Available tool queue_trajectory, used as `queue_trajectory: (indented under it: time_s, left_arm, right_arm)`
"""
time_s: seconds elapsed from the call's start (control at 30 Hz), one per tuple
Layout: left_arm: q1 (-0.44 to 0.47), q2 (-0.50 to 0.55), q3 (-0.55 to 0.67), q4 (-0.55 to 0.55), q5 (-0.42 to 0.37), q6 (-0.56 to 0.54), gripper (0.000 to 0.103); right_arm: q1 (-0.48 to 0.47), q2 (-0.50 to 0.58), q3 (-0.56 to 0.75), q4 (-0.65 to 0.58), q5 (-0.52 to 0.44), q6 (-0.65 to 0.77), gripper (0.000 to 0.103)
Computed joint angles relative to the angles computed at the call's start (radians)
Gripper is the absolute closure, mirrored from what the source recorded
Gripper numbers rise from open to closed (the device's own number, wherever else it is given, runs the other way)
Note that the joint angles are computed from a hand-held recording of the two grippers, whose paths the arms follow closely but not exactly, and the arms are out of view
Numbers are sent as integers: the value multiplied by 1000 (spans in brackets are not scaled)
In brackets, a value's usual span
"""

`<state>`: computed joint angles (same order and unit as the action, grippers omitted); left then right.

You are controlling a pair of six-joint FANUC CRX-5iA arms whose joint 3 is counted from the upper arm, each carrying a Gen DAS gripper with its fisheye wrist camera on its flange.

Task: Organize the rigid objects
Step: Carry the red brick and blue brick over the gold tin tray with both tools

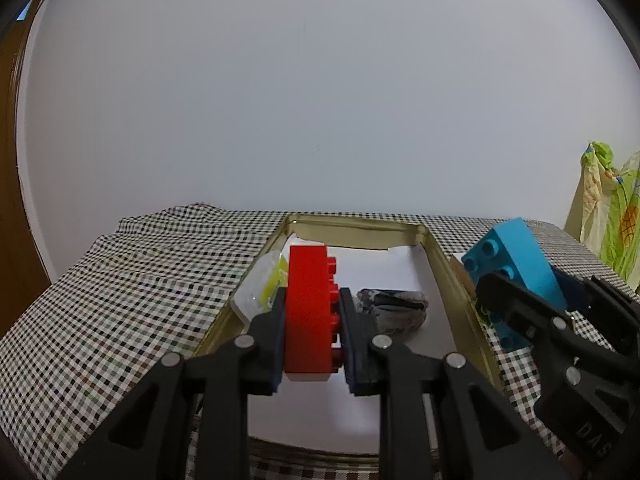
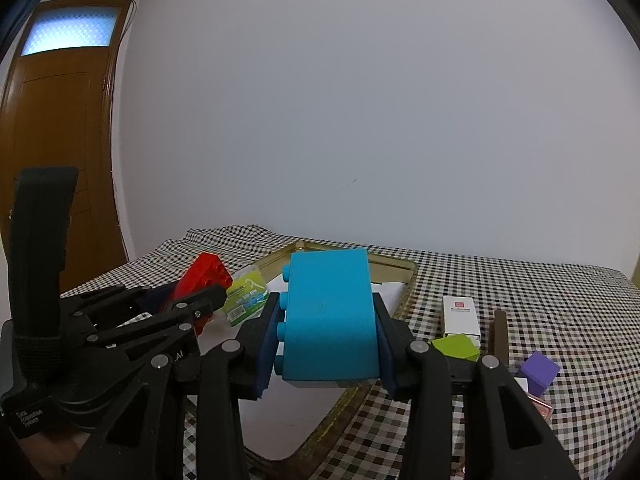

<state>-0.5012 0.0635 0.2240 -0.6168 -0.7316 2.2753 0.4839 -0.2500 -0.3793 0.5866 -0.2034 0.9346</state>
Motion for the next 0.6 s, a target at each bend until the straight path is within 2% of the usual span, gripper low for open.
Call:
queue_trajectory:
  time_s: [0.1, 0.33, 0.43, 0.6]
  left_arm:
    - [9, 2, -1, 24, 0, -15, 82]
    - [20, 11, 3, 66, -1, -57, 82]
    - [29, 13, 2, 92, 2, -78, 82]
    - [46, 17, 0, 131, 4, -111, 82]
  right_arm:
    - [6, 17, 69, -139, -53, 137, 58]
    - [-7, 24, 173, -381, -155, 364, 58]
    - [-19, 34, 211, -446, -186, 430, 58]
    - [-20, 49, 234, -483, -204, 474, 58]
